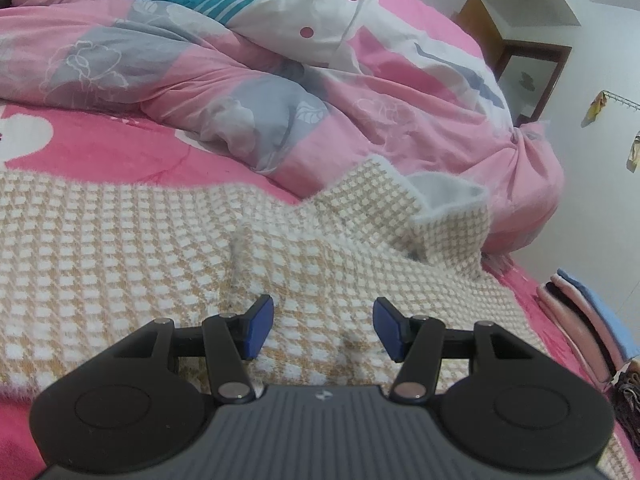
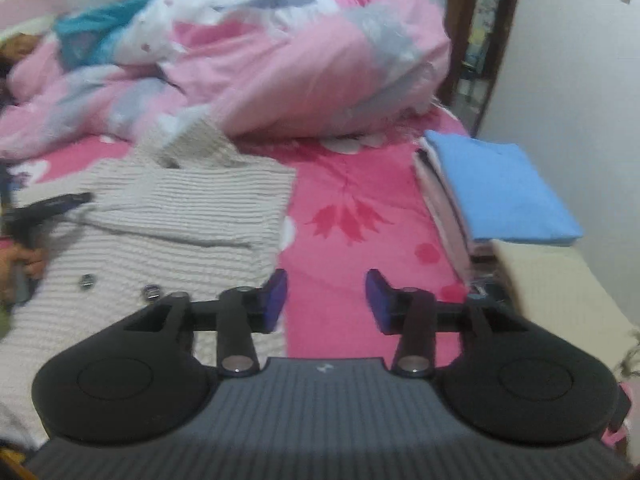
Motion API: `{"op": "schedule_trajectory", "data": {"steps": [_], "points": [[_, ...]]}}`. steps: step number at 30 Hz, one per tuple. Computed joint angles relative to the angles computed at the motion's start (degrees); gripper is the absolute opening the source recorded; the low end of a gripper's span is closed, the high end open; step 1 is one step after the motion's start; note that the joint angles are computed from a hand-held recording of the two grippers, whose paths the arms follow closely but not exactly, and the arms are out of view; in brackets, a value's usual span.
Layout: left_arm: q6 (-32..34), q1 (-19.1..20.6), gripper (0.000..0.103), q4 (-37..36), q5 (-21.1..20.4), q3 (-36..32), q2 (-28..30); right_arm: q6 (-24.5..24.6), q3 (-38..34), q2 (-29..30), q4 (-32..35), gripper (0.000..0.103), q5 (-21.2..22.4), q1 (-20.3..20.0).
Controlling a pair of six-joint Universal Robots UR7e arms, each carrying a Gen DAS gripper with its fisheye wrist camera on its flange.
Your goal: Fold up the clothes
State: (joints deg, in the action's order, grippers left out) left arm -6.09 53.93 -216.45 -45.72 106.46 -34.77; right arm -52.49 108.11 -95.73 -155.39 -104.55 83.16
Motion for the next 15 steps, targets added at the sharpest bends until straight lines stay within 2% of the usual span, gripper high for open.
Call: {"op": "schedule_trajectory", "data": {"steps": [5, 7, 8, 10, 12, 13, 14, 15], "points": [[0.47, -0.08, 0.057, -0.28, 0.23, -0.12, 0.25, 3.77, 0.44, 2.42, 6.83, 0.043, 6.48, -4.39], [0.78, -0.15, 0.057, -0.34, 0.45, -0.20, 0.38, 3.60, 2.20, 1.88, 8.65, 0.041, 9.24, -6.31], [0.93, -0.19, 0.058, -0.37, 0.56, -0.24, 0.45, 2.05, 3.47, 0.26, 10.25, 0.036, 11.29, -7.78], [1.25, -0.25, 0.059, -0.43, 0.76, -0.33, 0.59, -3.74, 6.38, -3.98, 13.54, 0.035, 15.96, -11.41], [1.42, -0.30, 0.059, -0.33, 0.92, -0.41, 0.67, -8.94, 7.75, -7.84, 20.08, 0.035, 20.20, -16.00], [1.43, -0.37, 0.059, -0.29, 1.04, -0.43, 0.70, -10.51, 8.12, -9.31, 23.26, 0.033, 21.07, -18.50], [1.44, -0.37, 0.059, -0.25, 1.06, -0.46, 0.71, -12.51, 9.12, -10.51, 24.04, 0.031, 20.09, -20.73], [1.45, -0.38, 0.059, -0.20, 1.08, -0.49, 0.72, -14.06, 10.55, -11.52, 22.42, 0.029, 17.09, -22.29]]}}
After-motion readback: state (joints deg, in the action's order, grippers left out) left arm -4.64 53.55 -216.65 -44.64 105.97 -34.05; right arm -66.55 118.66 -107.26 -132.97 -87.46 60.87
